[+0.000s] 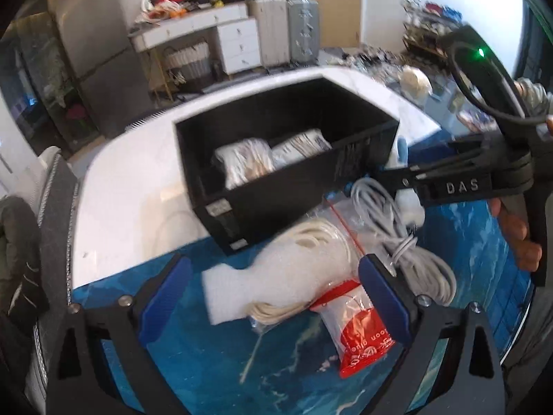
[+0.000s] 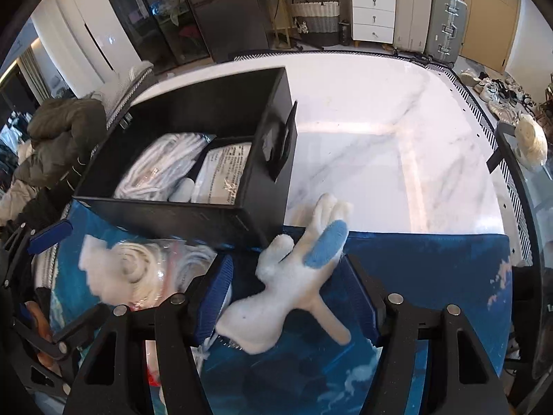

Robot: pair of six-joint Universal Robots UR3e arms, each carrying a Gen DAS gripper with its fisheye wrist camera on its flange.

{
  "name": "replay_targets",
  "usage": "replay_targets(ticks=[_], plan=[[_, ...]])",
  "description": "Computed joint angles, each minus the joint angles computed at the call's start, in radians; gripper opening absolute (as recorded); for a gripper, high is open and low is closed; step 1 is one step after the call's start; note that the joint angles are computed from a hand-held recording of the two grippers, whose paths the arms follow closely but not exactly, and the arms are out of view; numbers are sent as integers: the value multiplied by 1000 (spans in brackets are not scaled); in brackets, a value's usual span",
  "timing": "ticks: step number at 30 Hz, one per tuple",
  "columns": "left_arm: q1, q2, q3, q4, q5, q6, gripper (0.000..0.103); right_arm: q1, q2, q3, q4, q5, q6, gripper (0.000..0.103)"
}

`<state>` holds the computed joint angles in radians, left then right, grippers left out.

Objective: Organize soft objects
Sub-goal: 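Move both grippers back toward the remaining items on the table, then grasp the white plush toy with the right gripper while the left grasps the foam strip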

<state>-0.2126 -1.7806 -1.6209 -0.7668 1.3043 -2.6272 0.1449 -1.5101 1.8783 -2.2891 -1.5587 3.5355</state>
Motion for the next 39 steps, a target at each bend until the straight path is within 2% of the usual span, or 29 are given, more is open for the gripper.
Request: replay_targets(ticks=[1,3,4,5,6,12,17,19,20,22,23,25,26,29,33,35,39], plan=[[-11,-11,4,3,28,-5,75,4,15,-6,10,0,-13,57],[-12,-10,-1,-3,45,-8,66,39,31,-22,17,-54,-28,43],[-6,0,-8,-9,33,-1,56,50,33,-36,42,-59,-58,42],[3,20,-19,-28,19,15,55,52,29,-37,48,-54,-66,41],[10,34,-28,-36,13,22,47,51,13,-36,66,-45,-75,40],[54,170,-88,-187,-38,77,30,40,-123,0,164,19,-103,39],[79,212,-62,-349,-78,116,27,118,-150,-26,224,41,-166,39],[82,223,-76,-370,-86,132,29,155,-121,-56,237,44,-183,39],[71,244,-124,-294,-61,130,33,167,-112,-63,235,40,-189,39],[55,274,-198,-160,-22,128,63,184,-99,-74,233,28,-183,39],[53,289,-231,-79,-5,114,66,180,-99,-77,234,28,-184,40],[61,280,-225,-35,-7,104,89,169,-108,-76,224,43,-171,41],[68,271,-216,-34,-17,109,93,180,-112,-79,227,44,-158,42],[85,219,-169,-44,-39,128,95,168,-134,-53,223,57,-168,42],[94,116,-74,-123,-80,177,95,162,-154,-10,213,70,-181,42],[95,105,-86,-87,-74,185,95,152,-162,-3,212,84,-183,42],[92,67,-35,-222,-50,194,95,133,-181,42,184,101,-183,42]])
